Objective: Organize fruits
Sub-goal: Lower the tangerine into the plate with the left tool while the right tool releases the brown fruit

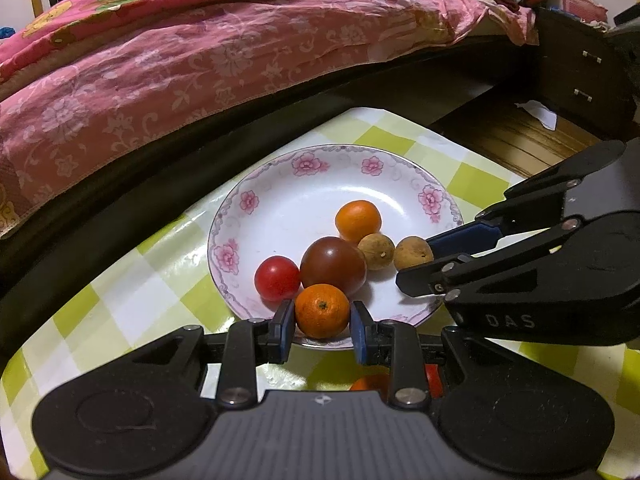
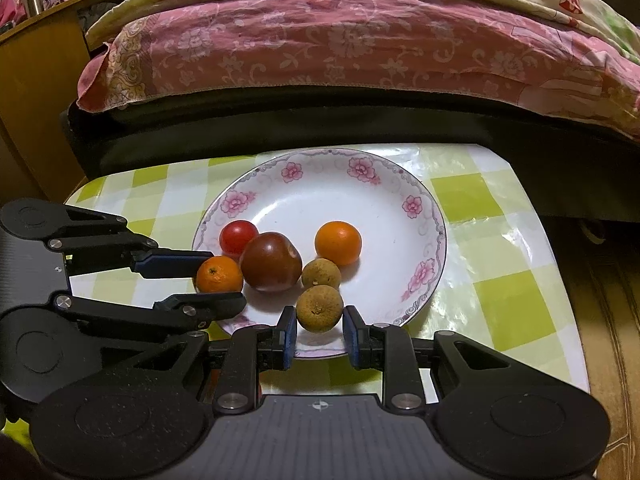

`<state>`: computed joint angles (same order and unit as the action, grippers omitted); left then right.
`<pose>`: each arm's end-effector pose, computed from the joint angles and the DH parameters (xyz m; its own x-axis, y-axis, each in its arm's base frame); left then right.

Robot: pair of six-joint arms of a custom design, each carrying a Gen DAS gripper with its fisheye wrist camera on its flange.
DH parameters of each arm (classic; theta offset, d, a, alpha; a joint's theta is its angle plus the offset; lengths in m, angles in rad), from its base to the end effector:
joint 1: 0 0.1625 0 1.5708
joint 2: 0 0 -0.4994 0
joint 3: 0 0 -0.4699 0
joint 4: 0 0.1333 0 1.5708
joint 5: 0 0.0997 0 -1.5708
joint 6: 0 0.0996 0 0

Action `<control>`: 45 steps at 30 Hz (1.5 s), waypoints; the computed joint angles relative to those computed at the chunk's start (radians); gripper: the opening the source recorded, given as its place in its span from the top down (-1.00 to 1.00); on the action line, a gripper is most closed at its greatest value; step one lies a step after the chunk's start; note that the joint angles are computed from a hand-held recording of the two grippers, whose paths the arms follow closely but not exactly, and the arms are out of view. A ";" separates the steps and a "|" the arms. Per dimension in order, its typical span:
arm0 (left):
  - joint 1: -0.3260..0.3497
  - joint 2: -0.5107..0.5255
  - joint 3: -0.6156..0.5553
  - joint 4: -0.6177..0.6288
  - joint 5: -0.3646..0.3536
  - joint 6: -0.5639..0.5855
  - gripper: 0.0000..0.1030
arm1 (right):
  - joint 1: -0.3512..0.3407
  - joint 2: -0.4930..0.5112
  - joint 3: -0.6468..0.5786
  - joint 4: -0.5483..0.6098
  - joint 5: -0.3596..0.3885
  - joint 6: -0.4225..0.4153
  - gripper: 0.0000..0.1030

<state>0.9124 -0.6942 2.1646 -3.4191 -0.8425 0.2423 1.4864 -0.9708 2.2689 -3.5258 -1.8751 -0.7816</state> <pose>-0.1793 -0.5580 -0.0178 -0.5825 0.4311 -0.6891 0.7298 0.6507 -0.2098 0.0571 -0.5523 0.1078 -0.7108 -0.3693 0.5986 -0.6114 0.7452 -0.2663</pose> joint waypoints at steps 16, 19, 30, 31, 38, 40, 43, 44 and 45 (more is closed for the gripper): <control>0.017 0.026 -0.028 -0.009 0.005 0.020 0.29 | -0.005 0.038 -0.025 -0.033 -0.010 -0.016 0.57; 0.019 0.027 -0.031 -0.011 0.005 0.024 0.29 | -0.005 0.044 -0.032 -0.039 -0.011 -0.015 0.57; 0.021 0.038 -0.037 -0.026 0.001 0.047 0.29 | -0.004 0.062 -0.044 -0.061 -0.013 -0.020 0.57; 0.021 0.039 -0.037 -0.029 0.001 0.048 0.29 | -0.005 0.063 -0.044 -0.064 -0.014 -0.020 0.57; 0.020 0.036 -0.037 -0.013 0.002 0.038 0.29 | -0.003 0.067 -0.045 -0.070 -0.017 -0.026 0.54; 0.020 0.036 -0.037 -0.014 0.003 0.039 0.29 | -0.002 0.068 -0.046 -0.070 -0.018 -0.030 0.54; 0.020 0.035 -0.036 -0.011 0.003 0.037 0.28 | -0.001 0.067 -0.046 -0.068 -0.018 -0.029 0.54; 0.020 0.035 -0.036 -0.011 0.004 0.038 0.28 | 0.000 0.066 -0.046 -0.068 -0.019 -0.031 0.54; 0.019 0.035 -0.035 -0.013 0.005 0.040 0.28 | 0.001 0.066 -0.046 -0.067 -0.019 -0.031 0.54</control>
<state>0.9311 -0.6589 2.1299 -3.4324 -0.8372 0.2819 1.4872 -0.9049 2.2230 -3.5925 -1.8943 -0.8124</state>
